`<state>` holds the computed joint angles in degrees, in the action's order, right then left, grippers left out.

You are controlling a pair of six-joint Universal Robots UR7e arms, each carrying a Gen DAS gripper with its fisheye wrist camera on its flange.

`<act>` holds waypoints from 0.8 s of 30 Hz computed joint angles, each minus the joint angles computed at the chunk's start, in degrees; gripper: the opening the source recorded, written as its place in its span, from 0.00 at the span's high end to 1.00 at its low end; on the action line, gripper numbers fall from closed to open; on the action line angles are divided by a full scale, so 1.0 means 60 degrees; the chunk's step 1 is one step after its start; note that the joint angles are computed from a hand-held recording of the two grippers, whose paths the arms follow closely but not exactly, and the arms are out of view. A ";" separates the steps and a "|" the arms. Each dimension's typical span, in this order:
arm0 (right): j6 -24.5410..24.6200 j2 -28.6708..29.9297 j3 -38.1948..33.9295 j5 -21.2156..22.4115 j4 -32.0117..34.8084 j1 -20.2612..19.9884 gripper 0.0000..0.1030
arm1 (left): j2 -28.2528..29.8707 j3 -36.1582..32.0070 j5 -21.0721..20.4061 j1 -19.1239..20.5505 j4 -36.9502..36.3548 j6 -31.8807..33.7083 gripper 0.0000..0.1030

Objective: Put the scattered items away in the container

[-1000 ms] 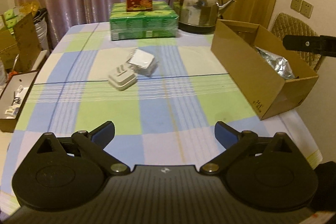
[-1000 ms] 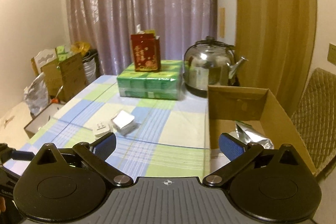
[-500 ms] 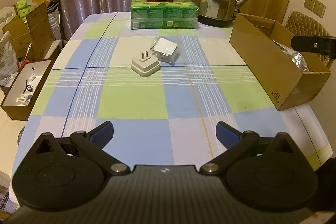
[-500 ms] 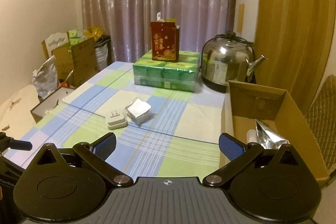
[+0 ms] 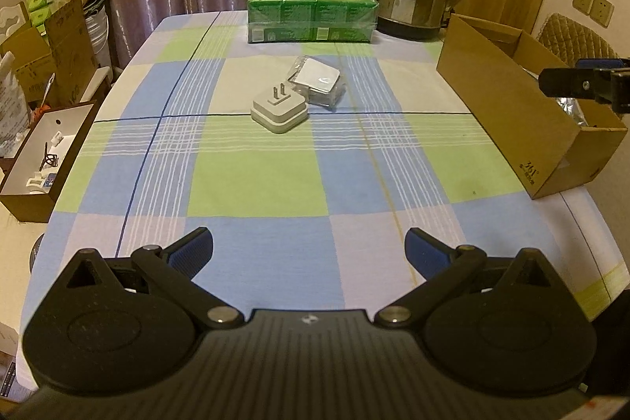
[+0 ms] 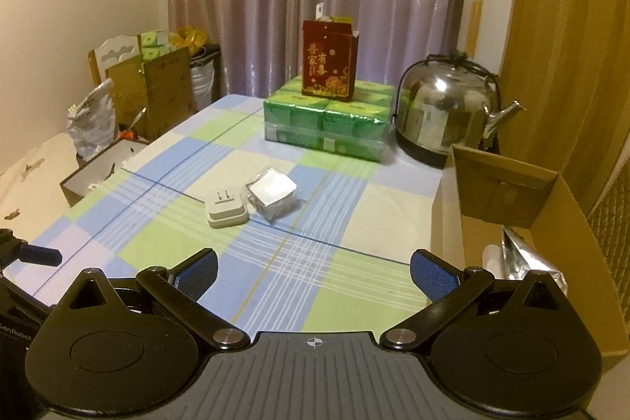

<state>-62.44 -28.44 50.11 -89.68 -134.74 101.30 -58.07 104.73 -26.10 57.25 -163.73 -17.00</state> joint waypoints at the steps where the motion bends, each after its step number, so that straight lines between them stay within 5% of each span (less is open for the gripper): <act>1: -0.0028 0.0058 -0.0053 -0.0030 0.0026 0.0011 0.02 | 0.0001 -0.0018 -0.0021 0.0035 -0.0007 0.0029 0.01; 13: -0.0338 0.1024 -0.1209 -0.0261 0.0564 0.0144 0.02 | 0.0214 -0.0535 -0.0380 0.0603 -0.0245 0.0958 0.01; 24: -0.1311 0.2548 -0.3460 -0.0519 0.1667 0.0295 0.02 | 0.0635 -0.1446 -0.0981 0.1267 -0.0427 0.2623 0.01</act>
<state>-70.31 -13.15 29.35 -92.79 -124.74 103.08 -54.26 96.06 -31.99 64.86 -166.29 -1.27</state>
